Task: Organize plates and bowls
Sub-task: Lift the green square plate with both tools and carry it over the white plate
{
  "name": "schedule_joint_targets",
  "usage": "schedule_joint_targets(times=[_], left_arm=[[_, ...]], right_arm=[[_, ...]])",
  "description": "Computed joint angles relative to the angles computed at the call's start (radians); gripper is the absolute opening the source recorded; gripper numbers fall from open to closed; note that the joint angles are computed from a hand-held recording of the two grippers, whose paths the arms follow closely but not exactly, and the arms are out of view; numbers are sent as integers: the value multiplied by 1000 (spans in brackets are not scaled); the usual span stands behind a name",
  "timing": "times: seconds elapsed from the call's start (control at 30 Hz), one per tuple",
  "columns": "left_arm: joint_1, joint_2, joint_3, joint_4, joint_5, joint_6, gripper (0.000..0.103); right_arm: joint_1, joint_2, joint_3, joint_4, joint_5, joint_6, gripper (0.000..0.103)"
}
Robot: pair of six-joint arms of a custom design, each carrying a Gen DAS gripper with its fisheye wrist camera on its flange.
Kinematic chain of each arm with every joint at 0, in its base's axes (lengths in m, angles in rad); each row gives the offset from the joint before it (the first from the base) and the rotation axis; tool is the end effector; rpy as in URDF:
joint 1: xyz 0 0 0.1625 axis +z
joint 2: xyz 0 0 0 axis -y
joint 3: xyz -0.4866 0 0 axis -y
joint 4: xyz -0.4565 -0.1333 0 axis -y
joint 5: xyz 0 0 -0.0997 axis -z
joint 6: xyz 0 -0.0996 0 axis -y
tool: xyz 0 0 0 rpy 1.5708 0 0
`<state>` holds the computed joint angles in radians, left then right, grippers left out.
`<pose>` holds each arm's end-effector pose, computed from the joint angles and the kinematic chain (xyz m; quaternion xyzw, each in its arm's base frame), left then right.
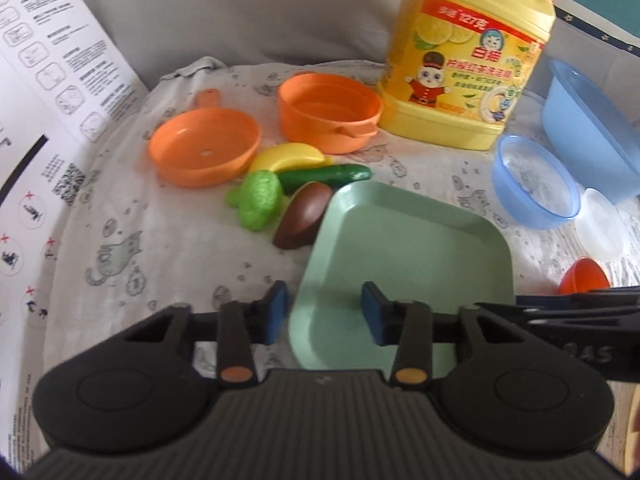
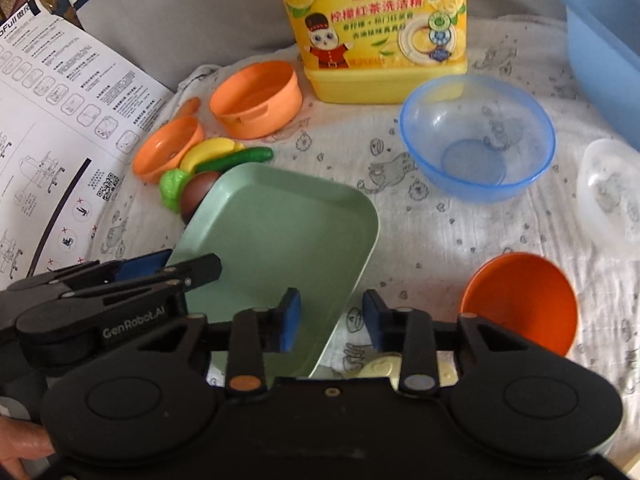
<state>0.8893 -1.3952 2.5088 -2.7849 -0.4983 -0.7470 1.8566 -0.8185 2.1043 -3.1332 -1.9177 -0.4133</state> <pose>-0.0745 -0.4424 0.1946 -0.0538 0.8572 -0.3669 0.3573 0.2596 -0.5307 0.0168 0.3118 -0.9247 0.1246 0.1792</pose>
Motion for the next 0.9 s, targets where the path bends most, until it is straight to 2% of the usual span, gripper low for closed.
schedule_joint_targets(times=[0.23, 0.3, 0.33, 0.43, 0.6, 0.9], left_arm=[[-3, 13, -8, 16, 13, 19, 36], [-8, 17, -12, 40, 25, 7, 37], [-14, 14, -13, 64, 32, -11, 33], [-36, -13, -8, 135, 31, -73, 26], [-94, -60, 3, 279, 28, -222, 26], [-264, -147, 15, 619, 15, -538, 26]], right_arm=[[-5, 16, 5, -63, 13, -19, 34], [4, 23, 8, -81, -2, -42, 29], [10, 26, 8, -90, -12, -48, 29], [12, 15, 14, -101, -13, -47, 28], [28, -16, 38, -122, -10, -80, 28], [33, -112, 116, -140, 27, -119, 28]])
